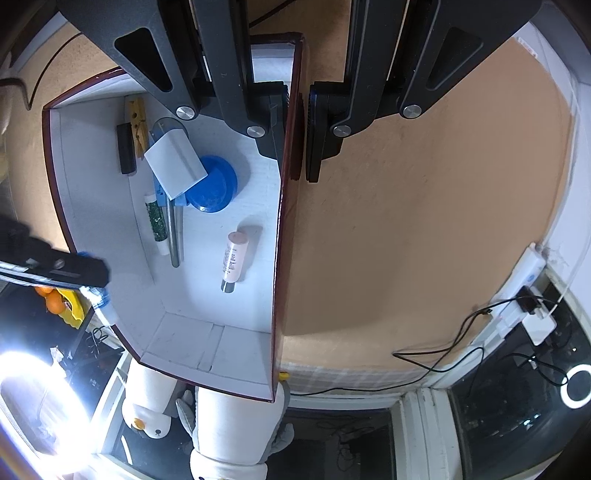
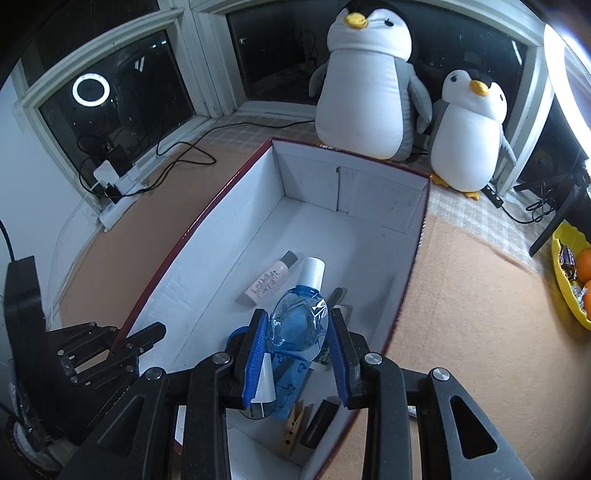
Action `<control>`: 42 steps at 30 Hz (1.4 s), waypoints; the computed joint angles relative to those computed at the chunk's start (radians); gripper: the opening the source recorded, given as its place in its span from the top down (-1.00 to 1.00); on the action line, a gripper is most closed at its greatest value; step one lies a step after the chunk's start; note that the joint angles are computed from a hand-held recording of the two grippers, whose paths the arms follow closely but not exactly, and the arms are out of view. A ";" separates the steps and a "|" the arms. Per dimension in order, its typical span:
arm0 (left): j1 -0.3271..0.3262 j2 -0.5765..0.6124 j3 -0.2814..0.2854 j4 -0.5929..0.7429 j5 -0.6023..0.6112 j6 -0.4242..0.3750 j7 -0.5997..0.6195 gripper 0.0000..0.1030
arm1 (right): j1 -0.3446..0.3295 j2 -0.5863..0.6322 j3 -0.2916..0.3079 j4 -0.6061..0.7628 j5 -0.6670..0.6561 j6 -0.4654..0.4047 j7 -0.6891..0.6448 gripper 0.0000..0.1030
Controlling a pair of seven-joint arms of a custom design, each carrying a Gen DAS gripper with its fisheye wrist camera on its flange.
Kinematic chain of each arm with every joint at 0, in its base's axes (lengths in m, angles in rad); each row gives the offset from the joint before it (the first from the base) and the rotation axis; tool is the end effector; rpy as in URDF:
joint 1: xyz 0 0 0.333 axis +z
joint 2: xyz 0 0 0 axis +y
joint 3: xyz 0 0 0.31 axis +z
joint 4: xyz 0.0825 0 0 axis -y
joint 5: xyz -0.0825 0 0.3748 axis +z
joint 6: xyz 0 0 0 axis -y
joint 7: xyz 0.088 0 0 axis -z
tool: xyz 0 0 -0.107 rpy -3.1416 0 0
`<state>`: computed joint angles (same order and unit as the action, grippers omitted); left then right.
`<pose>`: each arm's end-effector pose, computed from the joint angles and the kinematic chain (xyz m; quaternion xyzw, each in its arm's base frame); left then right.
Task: Organize rigid objects
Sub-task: 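Carry the eye-drop bottle into the box and release it with the right gripper, then move the right gripper to the patterned lighter and grasp it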
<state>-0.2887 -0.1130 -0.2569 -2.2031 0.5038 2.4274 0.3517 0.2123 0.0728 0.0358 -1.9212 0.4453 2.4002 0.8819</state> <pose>0.4546 -0.2773 0.4625 -0.7886 0.5574 -0.1775 0.1897 0.5847 0.1509 0.4946 -0.8670 0.4209 -0.0696 0.2574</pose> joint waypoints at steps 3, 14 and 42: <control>0.002 0.000 0.003 -0.003 -0.003 0.010 0.007 0.89 | 0.007 0.008 0.003 -0.002 -0.017 0.002 0.018 0.43; 0.005 0.006 0.003 0.000 -0.006 0.021 0.017 0.89 | 0.014 0.010 0.005 -0.010 -0.017 0.016 0.014 0.43; -0.002 0.010 -0.003 0.022 0.007 -0.025 0.013 0.89 | -0.091 -0.110 -0.060 -0.076 0.208 -0.002 -0.312 -0.12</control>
<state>-0.2903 -0.1034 -0.2600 -2.1812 0.5110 2.4024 0.3648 0.1210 -0.0374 -0.0243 -1.9970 0.6535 2.3981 0.5696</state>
